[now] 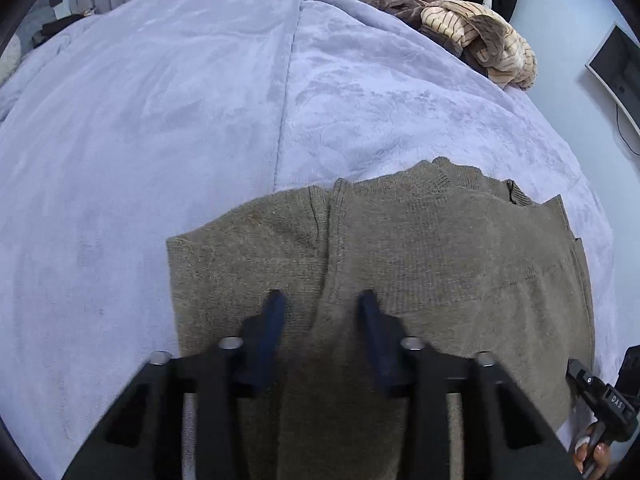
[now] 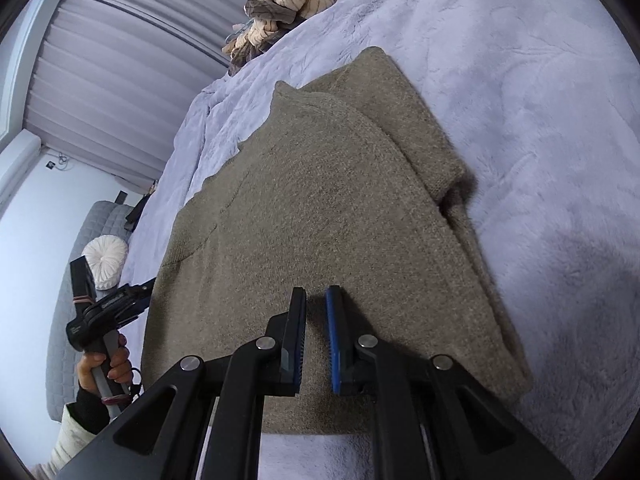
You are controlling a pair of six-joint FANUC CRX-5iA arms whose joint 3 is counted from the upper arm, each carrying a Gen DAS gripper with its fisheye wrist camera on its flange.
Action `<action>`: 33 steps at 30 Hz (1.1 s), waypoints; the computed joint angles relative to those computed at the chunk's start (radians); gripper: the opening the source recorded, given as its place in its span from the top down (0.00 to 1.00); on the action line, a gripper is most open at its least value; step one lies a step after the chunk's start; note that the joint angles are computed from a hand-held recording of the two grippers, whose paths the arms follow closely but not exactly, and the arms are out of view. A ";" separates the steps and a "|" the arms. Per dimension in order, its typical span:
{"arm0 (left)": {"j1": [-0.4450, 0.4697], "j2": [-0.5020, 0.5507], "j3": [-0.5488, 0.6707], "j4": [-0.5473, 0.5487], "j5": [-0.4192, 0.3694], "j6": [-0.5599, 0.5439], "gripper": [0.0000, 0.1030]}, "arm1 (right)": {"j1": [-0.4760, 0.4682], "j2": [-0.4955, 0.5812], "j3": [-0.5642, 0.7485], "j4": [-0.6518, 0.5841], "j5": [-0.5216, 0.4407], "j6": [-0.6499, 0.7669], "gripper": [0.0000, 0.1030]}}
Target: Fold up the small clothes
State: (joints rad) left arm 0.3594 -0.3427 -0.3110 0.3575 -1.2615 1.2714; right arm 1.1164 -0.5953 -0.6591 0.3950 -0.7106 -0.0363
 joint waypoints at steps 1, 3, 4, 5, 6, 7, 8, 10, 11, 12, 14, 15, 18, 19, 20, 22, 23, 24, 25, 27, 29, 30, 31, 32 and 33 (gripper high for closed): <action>-0.003 -0.015 -0.008 0.005 0.016 -0.007 0.91 | -0.002 -0.002 -0.002 0.000 0.005 -0.001 0.90; -0.036 -0.073 -0.017 -0.060 0.087 -0.001 0.91 | 0.000 -0.001 -0.004 0.008 0.007 -0.004 0.90; -0.052 -0.090 -0.021 -0.101 0.117 0.001 0.91 | 0.003 0.001 -0.006 0.017 0.005 -0.006 0.90; -0.059 -0.083 -0.017 -0.134 0.119 0.008 0.91 | 0.005 0.005 -0.006 0.024 0.003 -0.005 0.90; -0.051 -0.068 -0.018 -0.141 0.105 0.005 0.91 | 0.005 0.009 -0.006 0.028 0.002 -0.001 0.90; -0.027 -0.065 -0.035 -0.117 0.103 -0.008 0.90 | 0.006 0.010 -0.006 0.029 0.000 0.002 0.90; -0.001 -0.075 -0.058 -0.079 0.111 -0.026 0.89 | 0.008 0.010 -0.004 0.026 -0.004 0.006 0.90; 0.020 -0.095 -0.061 -0.066 0.109 -0.005 0.86 | 0.005 0.013 0.014 0.001 -0.023 0.028 0.90; 0.031 -0.104 -0.055 -0.057 0.098 -0.001 0.86 | 0.002 0.016 0.031 -0.019 -0.040 0.049 0.89; 0.039 -0.116 -0.052 -0.049 0.096 -0.005 0.86 | -0.002 0.018 0.047 -0.034 -0.054 0.070 0.89; 0.043 -0.148 -0.043 -0.048 0.105 -0.020 0.86 | -0.011 0.020 0.069 -0.032 -0.062 0.103 0.85; 0.048 -0.162 -0.045 -0.035 0.103 -0.032 0.86 | -0.018 0.029 0.084 -0.021 -0.068 0.118 0.85; 0.046 -0.169 -0.045 0.002 0.089 -0.043 0.86 | -0.069 0.074 0.135 -0.028 -0.050 0.183 0.85; 0.036 -0.168 -0.045 -0.002 0.082 -0.037 0.86 | -0.091 0.098 0.157 -0.047 -0.041 0.211 0.85; 0.020 -0.166 -0.046 -0.018 0.082 -0.024 0.86 | -0.108 0.118 0.174 -0.064 -0.038 0.236 0.85; -0.017 -0.162 -0.051 -0.079 0.081 0.015 0.86 | -0.131 0.165 0.206 -0.090 -0.057 0.280 0.85; -0.024 -0.159 -0.060 -0.106 0.074 0.033 0.86 | -0.139 0.186 0.219 -0.104 -0.081 0.294 0.85; -0.021 -0.158 -0.072 -0.115 0.067 0.040 0.86 | -0.146 0.199 0.224 -0.116 -0.103 0.295 0.89; 0.004 -0.171 -0.106 -0.083 0.074 0.012 0.86 | -0.157 0.192 0.209 -0.133 -0.087 0.294 0.90; 0.050 -0.209 -0.158 -0.021 0.094 -0.050 0.86 | -0.161 0.156 0.163 -0.119 -0.050 0.257 0.93; 0.053 -0.214 -0.151 -0.024 0.081 -0.056 0.86 | -0.154 0.136 0.145 -0.087 -0.063 0.226 0.93; 0.045 -0.217 -0.141 -0.043 0.077 -0.046 0.86 | -0.149 0.127 0.139 -0.067 -0.080 0.208 0.93; 0.035 -0.220 -0.129 -0.068 0.076 -0.030 0.86 | -0.141 0.117 0.134 -0.043 -0.102 0.186 0.93; 0.030 -0.228 -0.121 -0.088 0.074 -0.020 0.86 | -0.138 0.106 0.128 -0.029 -0.113 0.171 0.92; 0.031 -0.240 -0.118 -0.106 0.069 -0.012 0.86 | -0.134 0.094 0.120 -0.019 -0.117 0.153 0.90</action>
State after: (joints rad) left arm 0.3906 -0.5822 -0.4295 0.2511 -1.1926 1.2599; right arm 0.9825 -0.5017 -0.5389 0.3759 -0.8276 0.1171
